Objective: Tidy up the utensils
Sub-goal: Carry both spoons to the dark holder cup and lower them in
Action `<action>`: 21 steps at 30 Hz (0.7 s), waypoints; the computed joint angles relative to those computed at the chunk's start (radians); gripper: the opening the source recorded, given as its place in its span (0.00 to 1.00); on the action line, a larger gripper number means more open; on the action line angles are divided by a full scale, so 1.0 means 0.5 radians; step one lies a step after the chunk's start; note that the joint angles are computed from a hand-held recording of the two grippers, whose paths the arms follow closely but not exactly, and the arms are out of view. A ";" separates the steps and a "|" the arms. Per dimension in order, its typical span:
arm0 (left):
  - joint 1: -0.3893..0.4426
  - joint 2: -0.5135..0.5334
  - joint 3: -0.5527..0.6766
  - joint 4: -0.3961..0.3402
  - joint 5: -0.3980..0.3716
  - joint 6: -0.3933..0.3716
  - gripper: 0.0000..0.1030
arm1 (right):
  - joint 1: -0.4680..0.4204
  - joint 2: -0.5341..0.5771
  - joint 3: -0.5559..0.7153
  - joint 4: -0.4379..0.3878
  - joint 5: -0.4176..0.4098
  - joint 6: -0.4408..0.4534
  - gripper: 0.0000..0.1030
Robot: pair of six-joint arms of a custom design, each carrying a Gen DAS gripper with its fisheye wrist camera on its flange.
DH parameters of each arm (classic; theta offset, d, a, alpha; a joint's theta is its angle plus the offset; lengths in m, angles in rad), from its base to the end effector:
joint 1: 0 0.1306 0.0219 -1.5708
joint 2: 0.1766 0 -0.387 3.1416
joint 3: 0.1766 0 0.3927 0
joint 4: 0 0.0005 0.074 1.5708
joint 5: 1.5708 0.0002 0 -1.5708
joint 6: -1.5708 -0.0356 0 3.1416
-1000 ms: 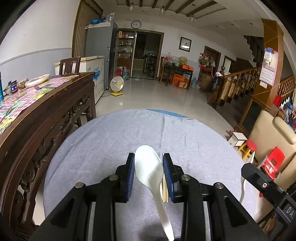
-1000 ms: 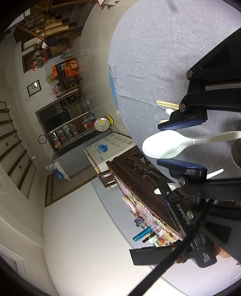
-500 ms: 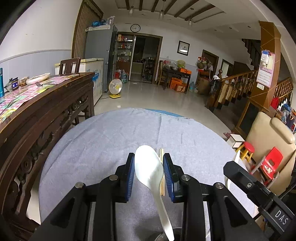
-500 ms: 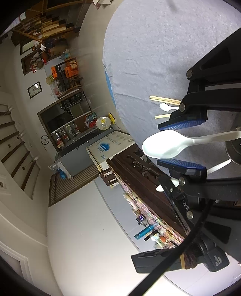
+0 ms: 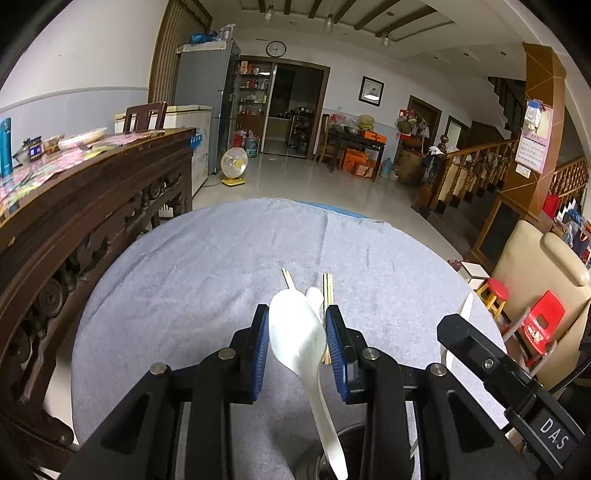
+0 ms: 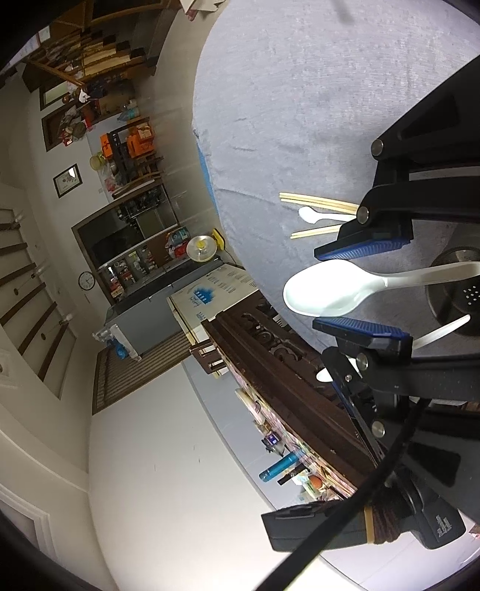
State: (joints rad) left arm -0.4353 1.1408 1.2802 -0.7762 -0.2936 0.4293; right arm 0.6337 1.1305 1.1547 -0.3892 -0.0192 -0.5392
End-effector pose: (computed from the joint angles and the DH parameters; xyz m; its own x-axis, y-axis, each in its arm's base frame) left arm 0.3673 -0.1600 0.4954 -0.5704 -0.1741 -0.8027 -0.0492 0.9828 -0.1782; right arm 0.3351 0.2464 0.4744 -0.5582 0.2269 -0.7981 -0.3727 0.7908 0.4855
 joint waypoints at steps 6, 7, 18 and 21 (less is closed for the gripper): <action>-0.018 -0.034 -0.084 0.060 0.002 0.026 0.31 | 0.025 -0.017 -0.065 0.031 0.039 -0.008 0.32; -0.022 -0.035 -0.090 0.059 0.003 0.035 0.31 | 0.028 -0.020 -0.075 0.034 0.043 -0.008 0.32; -0.019 -0.067 -0.141 0.070 0.014 0.058 0.31 | 0.077 -0.071 -0.127 0.011 0.127 0.052 0.32; -0.032 -0.087 -0.161 0.068 0.010 0.071 0.31 | 0.086 -0.078 -0.128 -0.005 0.143 0.075 0.32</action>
State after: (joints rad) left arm -0.4514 1.0972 1.1998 -0.7423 -0.2885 0.4646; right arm 0.6769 1.0913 1.0909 -0.3915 0.0524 -0.5016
